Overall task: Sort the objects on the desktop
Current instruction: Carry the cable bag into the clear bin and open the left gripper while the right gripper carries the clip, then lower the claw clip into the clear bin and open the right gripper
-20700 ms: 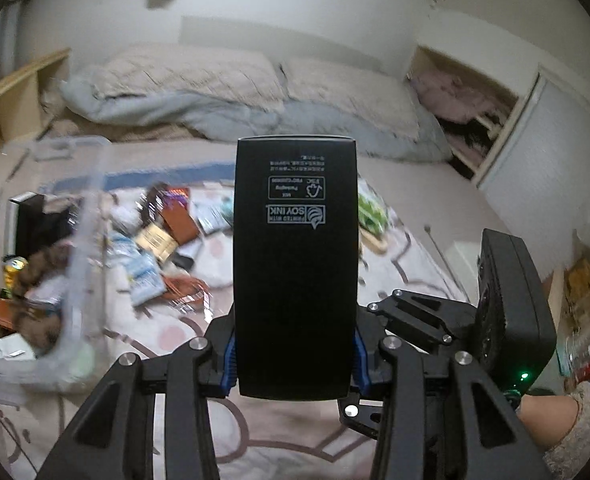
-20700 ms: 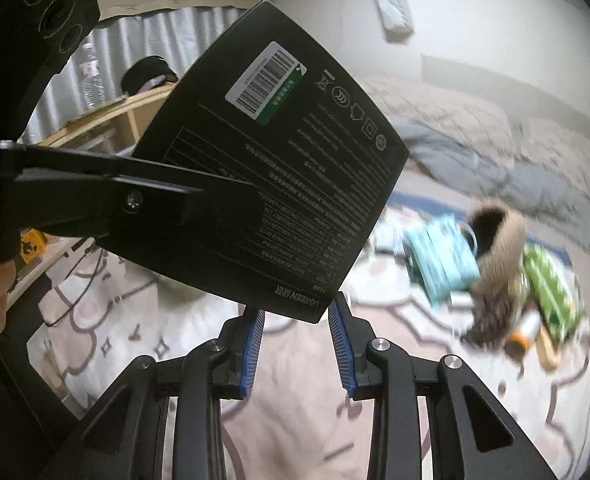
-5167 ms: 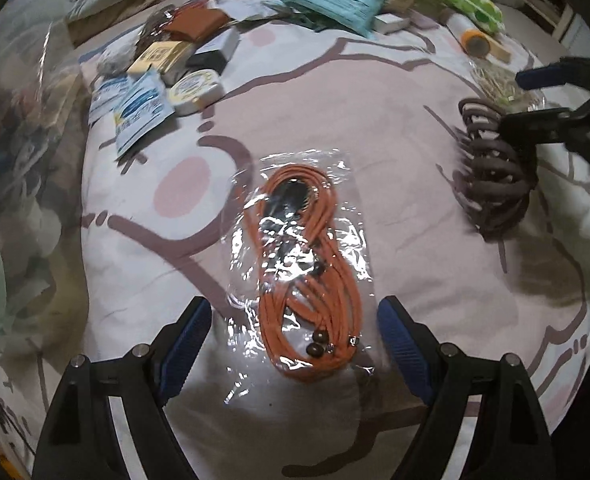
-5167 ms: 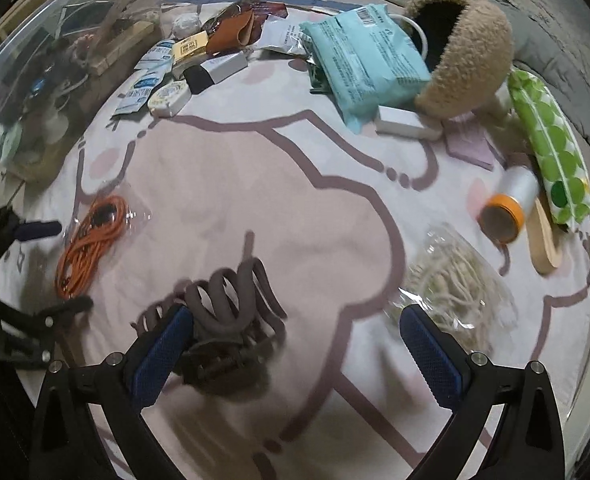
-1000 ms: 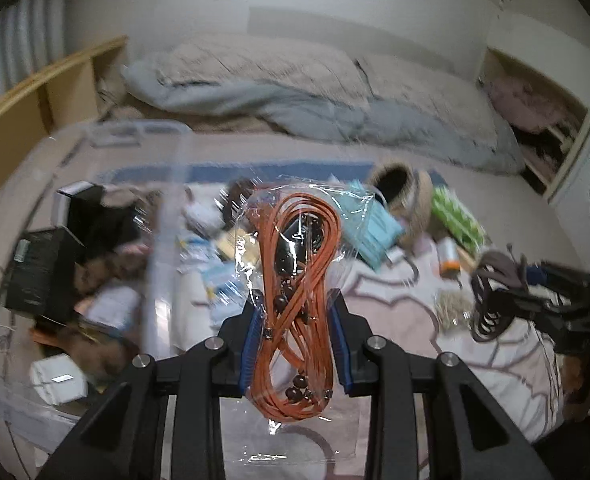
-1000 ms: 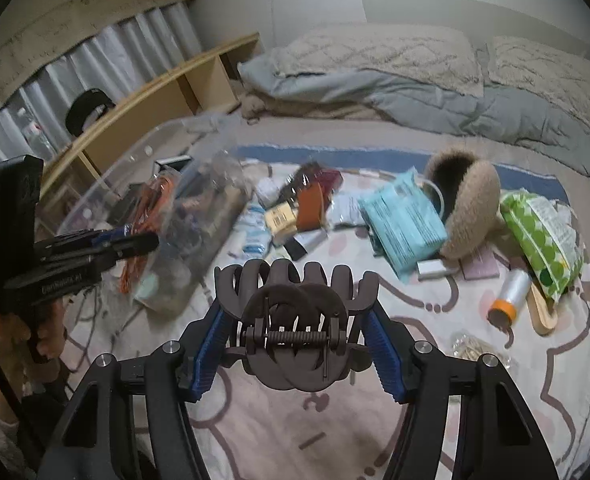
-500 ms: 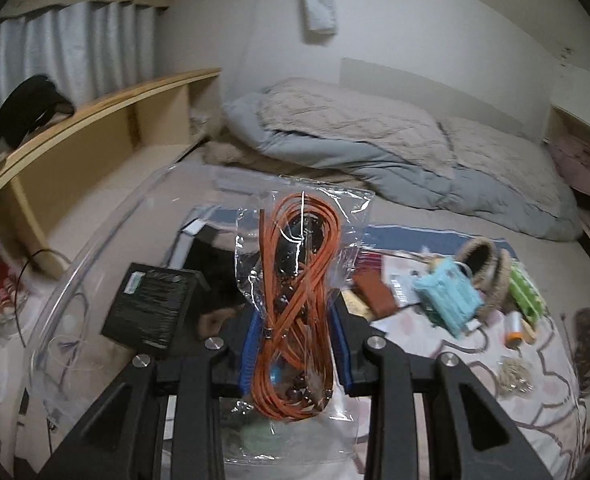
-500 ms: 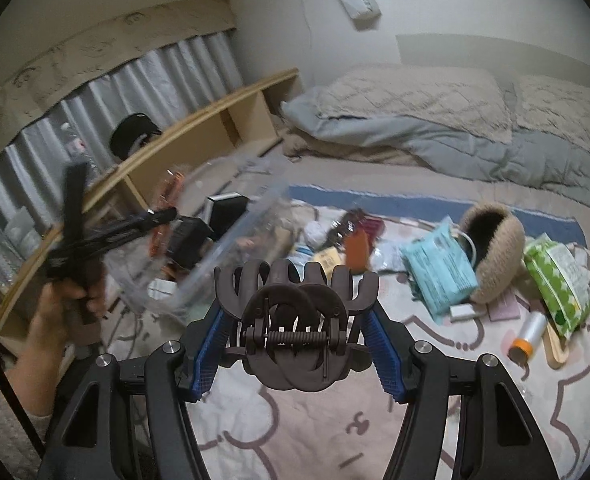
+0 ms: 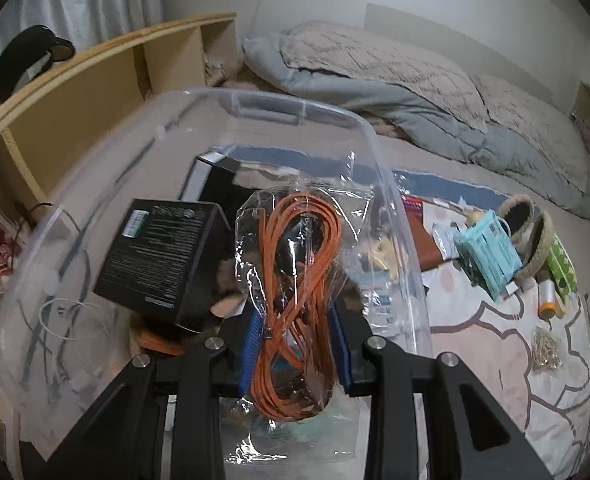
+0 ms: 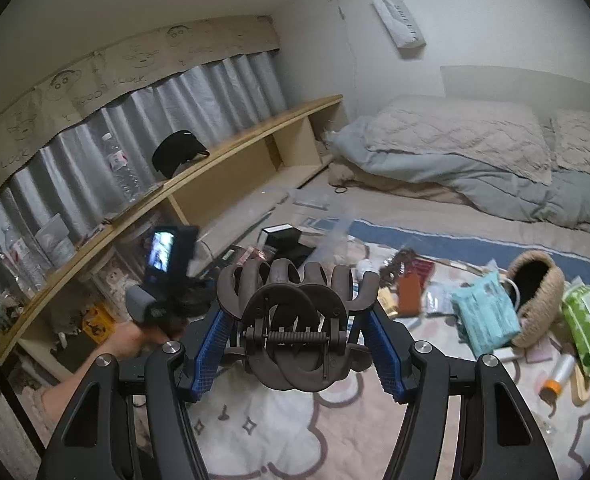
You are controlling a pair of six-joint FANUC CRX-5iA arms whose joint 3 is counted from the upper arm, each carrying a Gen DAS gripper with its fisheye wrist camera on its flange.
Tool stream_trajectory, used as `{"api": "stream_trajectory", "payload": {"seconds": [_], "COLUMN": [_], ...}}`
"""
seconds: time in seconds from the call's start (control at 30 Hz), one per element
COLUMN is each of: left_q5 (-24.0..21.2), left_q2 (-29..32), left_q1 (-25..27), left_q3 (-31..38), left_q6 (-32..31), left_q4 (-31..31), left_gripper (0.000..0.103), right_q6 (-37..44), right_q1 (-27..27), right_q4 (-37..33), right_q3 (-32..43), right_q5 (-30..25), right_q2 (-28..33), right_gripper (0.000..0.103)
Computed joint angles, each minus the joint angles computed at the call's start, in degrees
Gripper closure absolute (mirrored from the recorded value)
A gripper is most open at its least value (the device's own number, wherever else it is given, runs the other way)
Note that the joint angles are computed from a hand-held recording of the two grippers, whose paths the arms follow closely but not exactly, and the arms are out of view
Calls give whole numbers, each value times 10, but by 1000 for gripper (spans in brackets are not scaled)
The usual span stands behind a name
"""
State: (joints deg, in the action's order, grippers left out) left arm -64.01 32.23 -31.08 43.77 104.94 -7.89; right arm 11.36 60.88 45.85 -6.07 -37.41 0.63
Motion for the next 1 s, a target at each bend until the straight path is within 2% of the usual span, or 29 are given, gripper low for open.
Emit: {"api": "stream_trajectory", "payload": {"seconds": [0.03, 0.07, 0.13, 0.33, 0.5, 0.6, 0.8, 0.9, 1.0], "left_q5": [-1, -4, -2, 64, 117, 133, 150, 159, 169], "left_q2": [4, 8, 6, -40, -96, -122, -173, -198, -221], "left_q1": [1, 0, -4, 0, 14, 21, 17, 16, 22], "left_q3": [1, 7, 9, -46, -110, -137, -180, -200, -219], "left_q6": [-6, -7, 3, 18, 57, 58, 113, 151, 177], "left_q4": [8, 8, -10, -27, -47, -62, -147, -187, -205], "left_gripper": [64, 44, 14, 14, 14, 14, 14, 14, 14], "right_q6": [4, 12, 25, 84, 162, 198, 256, 276, 293], "right_q1": [-2, -3, -7, -19, -26, -29, -29, -23, -23], "right_q4": [-3, -10, -23, -91, -159, -188, -244, -264, -297], "right_q3": [6, 17, 33, 95, 182, 231, 337, 431, 509], "right_q5": [3, 4, 8, 3, -39, -60, -88, -155, -197], "right_q2": [5, 14, 28, 76, 140, 177, 250, 312, 361], "right_gripper": [38, 38, 38, 38, 38, 38, 38, 38, 38]}}
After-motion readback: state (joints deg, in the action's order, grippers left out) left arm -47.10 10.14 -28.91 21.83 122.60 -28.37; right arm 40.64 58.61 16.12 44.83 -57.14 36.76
